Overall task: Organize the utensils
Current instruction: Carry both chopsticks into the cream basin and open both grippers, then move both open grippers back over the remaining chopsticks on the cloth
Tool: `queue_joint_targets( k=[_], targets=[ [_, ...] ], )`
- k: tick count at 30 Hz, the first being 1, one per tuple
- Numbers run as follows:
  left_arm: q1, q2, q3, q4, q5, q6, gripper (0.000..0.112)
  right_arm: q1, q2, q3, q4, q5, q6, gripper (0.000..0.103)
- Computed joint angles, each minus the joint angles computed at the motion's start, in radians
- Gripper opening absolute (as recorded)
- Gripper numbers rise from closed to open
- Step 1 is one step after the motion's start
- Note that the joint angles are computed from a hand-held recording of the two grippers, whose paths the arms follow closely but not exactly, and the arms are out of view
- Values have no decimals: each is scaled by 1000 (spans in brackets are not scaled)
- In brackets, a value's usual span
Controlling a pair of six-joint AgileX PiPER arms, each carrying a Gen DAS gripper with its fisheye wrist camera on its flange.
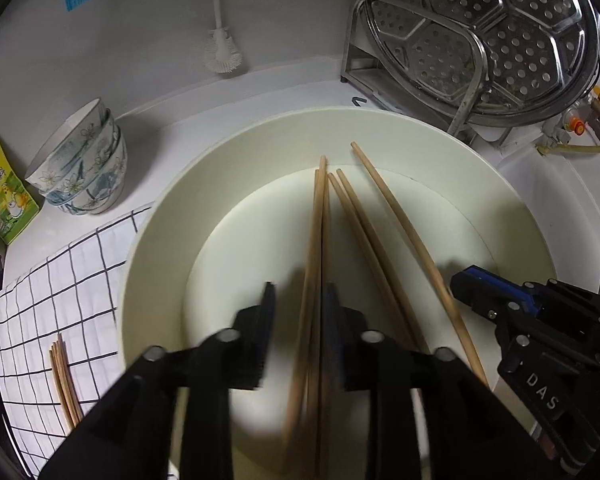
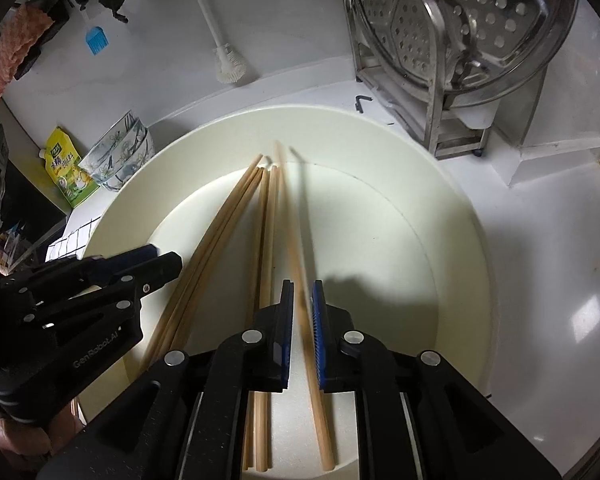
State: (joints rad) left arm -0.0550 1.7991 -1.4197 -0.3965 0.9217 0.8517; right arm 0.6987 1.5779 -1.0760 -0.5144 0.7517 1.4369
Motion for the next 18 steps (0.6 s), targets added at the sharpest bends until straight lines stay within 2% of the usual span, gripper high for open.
queue_joint_targets(
  k=[2,3,9,18],
  targets=[
    [12,-16,4,-13,-1,6,48,12,-11,2,-10,14,15,9],
    [20,-29,9,-22,-2,15,49,19,-16,2,-12,22,21,10],
    [63,-79,17,-36,33,39,50,72,-32,-15,-27,73,61,11],
    [161,-147,12,-109,124,129,51,210,-25,-138,-72,259,134,15]
  ],
)
